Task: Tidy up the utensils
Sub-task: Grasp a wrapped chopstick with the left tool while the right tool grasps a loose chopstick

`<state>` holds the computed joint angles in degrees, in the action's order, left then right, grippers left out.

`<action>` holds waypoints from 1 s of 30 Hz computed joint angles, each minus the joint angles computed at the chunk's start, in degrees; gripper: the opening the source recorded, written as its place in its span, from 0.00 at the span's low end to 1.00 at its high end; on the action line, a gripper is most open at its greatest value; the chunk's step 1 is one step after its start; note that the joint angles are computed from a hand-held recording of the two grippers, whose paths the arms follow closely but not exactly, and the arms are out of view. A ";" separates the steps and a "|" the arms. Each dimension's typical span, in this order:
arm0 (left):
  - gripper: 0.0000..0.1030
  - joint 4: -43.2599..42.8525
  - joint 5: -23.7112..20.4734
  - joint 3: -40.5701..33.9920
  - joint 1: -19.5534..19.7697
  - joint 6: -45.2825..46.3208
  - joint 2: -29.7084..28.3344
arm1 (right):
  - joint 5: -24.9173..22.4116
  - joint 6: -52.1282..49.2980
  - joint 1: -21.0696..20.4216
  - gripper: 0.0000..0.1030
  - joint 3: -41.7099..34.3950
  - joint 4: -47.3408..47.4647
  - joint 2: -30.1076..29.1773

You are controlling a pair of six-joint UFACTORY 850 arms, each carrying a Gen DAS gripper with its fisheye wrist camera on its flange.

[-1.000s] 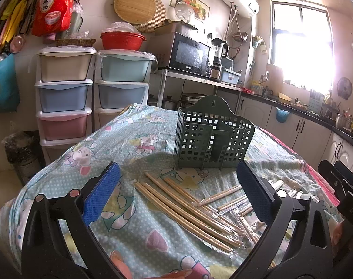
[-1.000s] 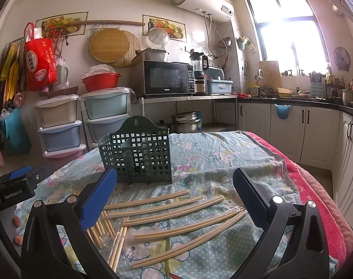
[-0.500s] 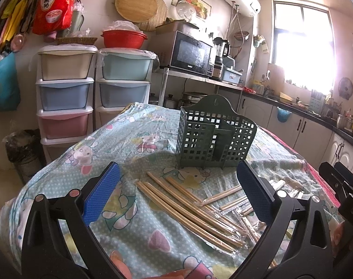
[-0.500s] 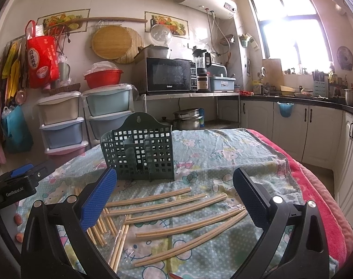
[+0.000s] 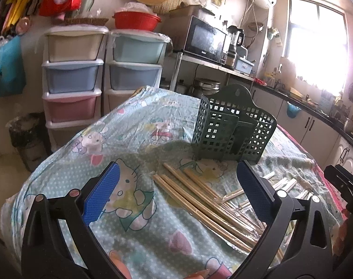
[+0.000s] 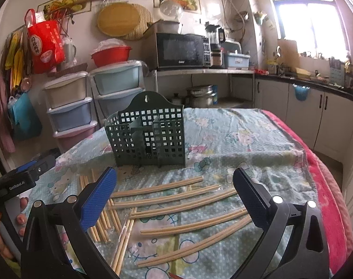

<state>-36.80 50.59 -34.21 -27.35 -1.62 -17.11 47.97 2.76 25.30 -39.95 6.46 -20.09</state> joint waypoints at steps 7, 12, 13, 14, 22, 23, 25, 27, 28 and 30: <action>0.90 6.67 -4.63 -0.85 3.09 -2.07 0.40 | -9.89 4.99 -2.75 0.94 -4.58 -5.89 -1.52; 0.90 15.21 -7.70 -2.61 5.50 -6.67 -0.64 | -14.04 6.72 -4.13 0.94 -7.01 -7.90 -2.79; 0.90 17.44 -9.04 -3.35 6.21 -8.15 -1.05 | -14.90 7.30 -4.42 0.94 -7.44 -8.54 -2.98; 0.90 19.24 -9.90 -3.82 6.65 -9.46 -1.36 | -15.91 7.45 -4.58 0.94 -7.84 -8.61 -3.07; 0.76 33.54 -21.39 -10.31 11.99 -21.38 -5.38 | -18.80 10.31 -6.38 0.81 -10.25 -12.34 -4.33; 0.70 37.37 -22.63 -11.10 12.98 -25.17 -6.04 | -19.15 10.64 -6.55 0.81 -10.62 -12.72 -4.52; 0.62 42.26 -24.59 -12.43 14.22 -30.24 -7.15 | -19.77 10.28 -6.88 0.77 -11.09 -12.49 -4.80; 0.53 48.25 -25.94 -13.72 15.32 -35.73 -8.28 | -20.59 10.66 -7.25 0.75 -11.63 -13.11 -5.09; 0.50 51.96 -27.33 -14.75 15.91 -39.56 -9.12 | -21.23 10.73 -7.44 0.73 -11.96 -13.21 -5.29; 0.43 60.72 -28.55 -16.37 17.01 -48.34 -10.29 | -22.19 12.84 -7.94 0.71 -12.54 -15.40 -5.66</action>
